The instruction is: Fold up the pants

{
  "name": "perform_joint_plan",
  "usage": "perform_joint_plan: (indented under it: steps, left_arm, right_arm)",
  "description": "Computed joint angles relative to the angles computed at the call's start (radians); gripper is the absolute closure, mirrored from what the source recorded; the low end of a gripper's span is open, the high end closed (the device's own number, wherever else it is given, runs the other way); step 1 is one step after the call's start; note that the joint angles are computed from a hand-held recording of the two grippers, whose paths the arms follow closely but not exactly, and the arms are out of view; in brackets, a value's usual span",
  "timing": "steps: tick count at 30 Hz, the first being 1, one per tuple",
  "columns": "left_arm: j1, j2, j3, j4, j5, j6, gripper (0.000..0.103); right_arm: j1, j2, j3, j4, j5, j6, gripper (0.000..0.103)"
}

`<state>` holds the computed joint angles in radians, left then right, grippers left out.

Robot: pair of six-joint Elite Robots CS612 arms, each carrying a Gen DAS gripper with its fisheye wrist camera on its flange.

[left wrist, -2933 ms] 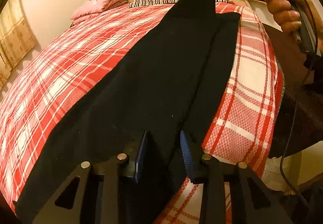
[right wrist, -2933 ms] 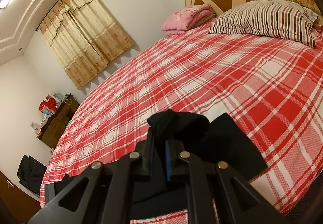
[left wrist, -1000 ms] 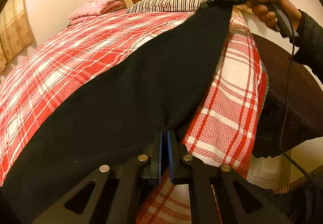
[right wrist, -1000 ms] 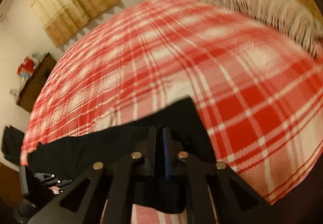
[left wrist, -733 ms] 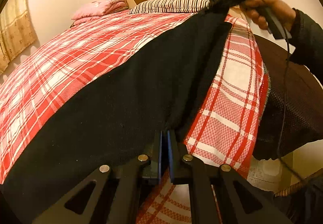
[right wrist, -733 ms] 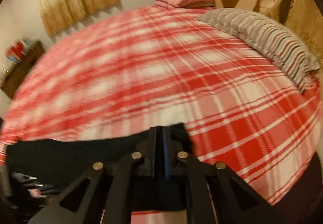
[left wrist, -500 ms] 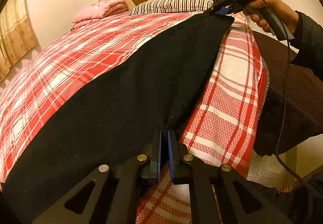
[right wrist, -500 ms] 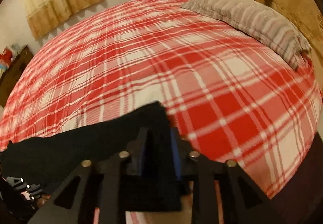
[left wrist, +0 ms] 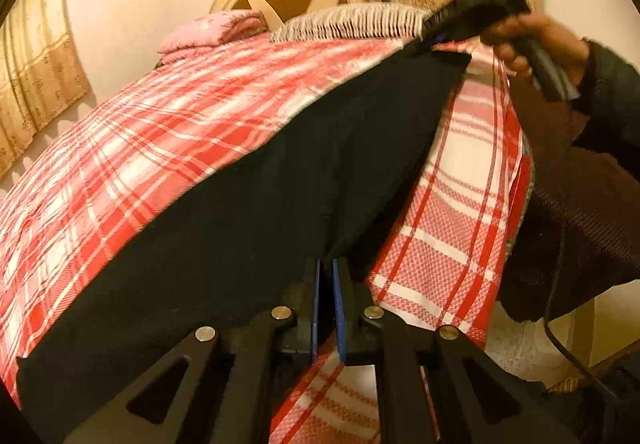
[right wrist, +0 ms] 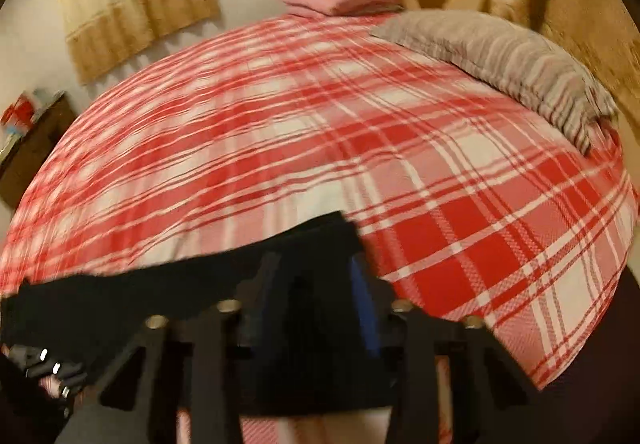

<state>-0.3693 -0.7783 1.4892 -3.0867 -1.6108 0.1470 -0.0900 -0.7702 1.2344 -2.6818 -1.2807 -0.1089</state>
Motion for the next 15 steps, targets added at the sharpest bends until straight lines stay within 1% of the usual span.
perform_joint_plan:
  steps: [1, 2, 3, 4, 6, 7, 8, 9, 11, 12, 13, 14, 15]
  left_arm:
    - [0.005, -0.006, 0.011, -0.017, -0.002, -0.013, 0.096]
    - [0.009, -0.009, 0.018, -0.029, -0.003, -0.024, 0.096]
    - [0.013, -0.011, 0.024, -0.035, -0.004, -0.034, 0.096]
    - [0.017, -0.014, 0.029, -0.028, -0.002, -0.051, 0.096]
    - [0.027, -0.012, 0.027, 0.011, -0.029, -0.077, 0.096]
    - [0.032, -0.010, 0.026, 0.036, -0.044, -0.091, 0.096]
    - [0.032, -0.009, 0.029, 0.046, -0.045, -0.095, 0.096]
    - [0.032, -0.010, 0.035, 0.043, -0.043, -0.091, 0.096]
    - [0.031, -0.020, 0.053, 0.019, -0.042, -0.084, 0.096]
    - [0.033, -0.024, 0.059, 0.009, -0.045, -0.091, 0.096]
    - [0.035, -0.027, 0.063, 0.000, -0.043, -0.105, 0.096]
    - [0.038, -0.028, 0.065, -0.003, -0.038, -0.118, 0.096]
    - [0.041, -0.027, 0.067, -0.007, -0.029, -0.136, 0.096]
  right_arm:
    - [-0.006, 0.008, -0.014, 0.021, 0.025, 0.009, 0.093]
    - [-0.008, 0.013, -0.024, 0.041, 0.042, 0.006, 0.093]
    - [-0.007, 0.014, -0.026, 0.042, 0.042, 0.000, 0.094]
    - [-0.003, 0.011, -0.024, 0.029, 0.032, -0.021, 0.095]
    - [0.006, 0.004, -0.016, 0.001, 0.002, -0.038, 0.095]
    - [0.008, 0.001, -0.011, -0.016, -0.012, -0.039, 0.095]
    - [0.012, 0.006, -0.015, -0.028, -0.040, -0.036, 0.095]
    - [0.013, 0.011, -0.022, -0.021, -0.064, -0.032, 0.095]
    - [0.011, 0.027, -0.039, 0.005, -0.092, -0.026, 0.095]
    - [0.011, 0.028, -0.037, 0.005, -0.105, -0.024, 0.092]
    - [0.009, 0.021, -0.022, -0.013, -0.103, -0.022, 0.090]
    - [0.007, 0.012, -0.006, -0.030, -0.084, -0.016, 0.081]
    - [0.005, 0.004, 0.006, -0.038, -0.057, -0.013, 0.056]
